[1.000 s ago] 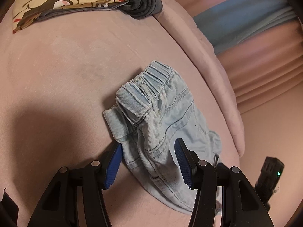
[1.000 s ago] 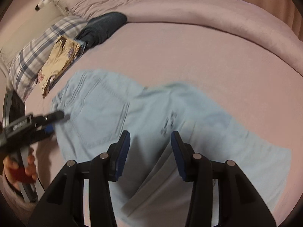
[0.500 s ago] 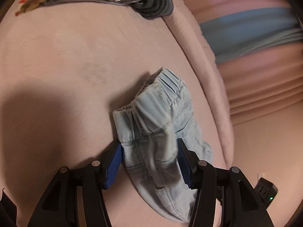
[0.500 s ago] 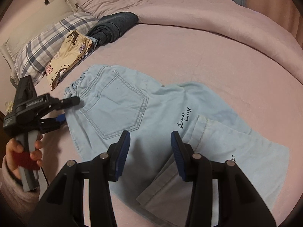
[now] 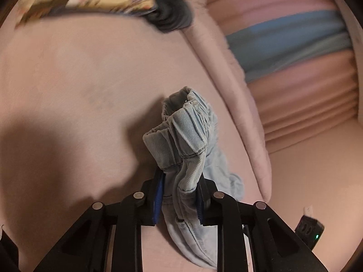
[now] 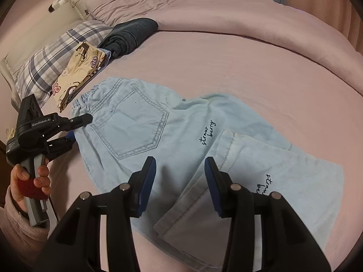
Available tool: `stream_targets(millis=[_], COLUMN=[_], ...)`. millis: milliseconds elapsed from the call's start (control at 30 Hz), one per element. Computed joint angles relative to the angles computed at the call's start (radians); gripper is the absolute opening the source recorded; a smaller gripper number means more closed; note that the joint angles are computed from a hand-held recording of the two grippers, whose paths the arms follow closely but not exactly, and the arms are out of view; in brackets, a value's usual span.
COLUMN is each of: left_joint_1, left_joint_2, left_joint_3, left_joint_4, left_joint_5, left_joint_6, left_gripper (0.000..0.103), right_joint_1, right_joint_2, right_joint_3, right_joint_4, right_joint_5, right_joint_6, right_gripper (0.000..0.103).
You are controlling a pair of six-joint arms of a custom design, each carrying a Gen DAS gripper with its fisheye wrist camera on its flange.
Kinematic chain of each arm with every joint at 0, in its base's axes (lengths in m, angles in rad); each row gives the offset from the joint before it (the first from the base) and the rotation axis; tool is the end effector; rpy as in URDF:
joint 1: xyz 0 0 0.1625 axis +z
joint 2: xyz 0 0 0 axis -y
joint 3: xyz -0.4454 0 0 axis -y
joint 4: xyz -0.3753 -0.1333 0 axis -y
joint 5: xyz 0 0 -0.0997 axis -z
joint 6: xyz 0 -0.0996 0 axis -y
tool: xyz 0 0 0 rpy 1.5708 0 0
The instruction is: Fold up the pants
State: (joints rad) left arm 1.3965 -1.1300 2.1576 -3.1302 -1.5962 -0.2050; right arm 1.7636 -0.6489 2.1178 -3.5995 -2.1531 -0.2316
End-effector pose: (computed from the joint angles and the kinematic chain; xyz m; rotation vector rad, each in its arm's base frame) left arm 0.0385 -0.5352 0.2088 0.0347 -2.9174 0.7734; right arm 0.1770 -0.4970 0.0408 0.3119 -2.4567 0.6947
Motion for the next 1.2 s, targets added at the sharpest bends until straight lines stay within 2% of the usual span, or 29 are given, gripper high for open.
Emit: stream_targets(millis=[100,300,400,533,600,667,767,833,900,967,1067,1133,1200], left_joint_1=[-0.056,-0.233,-0.318,-0.418,-0.469,-0.512,-0.589,-0.612,-0.616,-0.621,-0.638,-0.648,-0.658], left_joint_2=[-0.023,-0.054,-0.041,-0.003,0.026,0.056,0.131,0.166,0.177,0.180,0.203,0.217,0.232], left_joint_3=[0.034,0.102,0.128,0.163,0.183,0.199,0.233,0.239,0.234,0.229,0.206,0.210,0.218], left_joint_4=[-0.045,-0.106,-0.103,-0.084,-0.082,-0.082,-0.108,-0.120,-0.103,-0.086,-0.073,-0.082,-0.094], left_joint_5=[0.053,0.171,0.214,0.266,0.279,0.300,0.374,0.411,0.418,0.430,0.457,0.471,0.490], left_joint_6=[0.055,0.218,0.295,0.385,0.427,0.468,0.546,0.567,0.570,0.573,0.593,0.621,0.650], left_gripper=[0.021,0.021,0.021,0.021,0.021,0.021,0.021,0.021,0.021,0.021,0.021,0.021,0.021], right_joint_1=[-0.003,-0.023,-0.087,-0.164,-0.214,-0.257,-0.305,-0.330,-0.358,-0.418,-0.501,-0.495,-0.462], right_joint_2=[-0.001,-0.030,-0.093,-0.171,-0.206,-0.230,-0.247,-0.248,-0.252,-0.248,-0.237,-0.237,-0.246], right_joint_3=[0.005,0.045,0.111,0.201,0.249,0.287,0.325,0.344,0.359,0.391,0.441,0.442,0.409], right_joint_4=[-0.010,-0.056,-0.083,-0.190,-0.249,-0.282,-0.297,-0.305,-0.303,-0.324,-0.425,-0.428,-0.353], right_joint_5=[0.004,0.033,0.188,0.390,0.503,0.581,0.642,0.640,0.641,0.708,0.848,0.854,0.831], right_joint_6=[-0.001,0.020,0.113,0.178,0.228,0.270,0.320,0.355,0.375,0.420,0.447,0.442,0.435], right_gripper=[0.044,0.044,0.046,0.047,0.053,0.059,0.060,0.060,0.060,0.060,0.060,0.060,0.060])
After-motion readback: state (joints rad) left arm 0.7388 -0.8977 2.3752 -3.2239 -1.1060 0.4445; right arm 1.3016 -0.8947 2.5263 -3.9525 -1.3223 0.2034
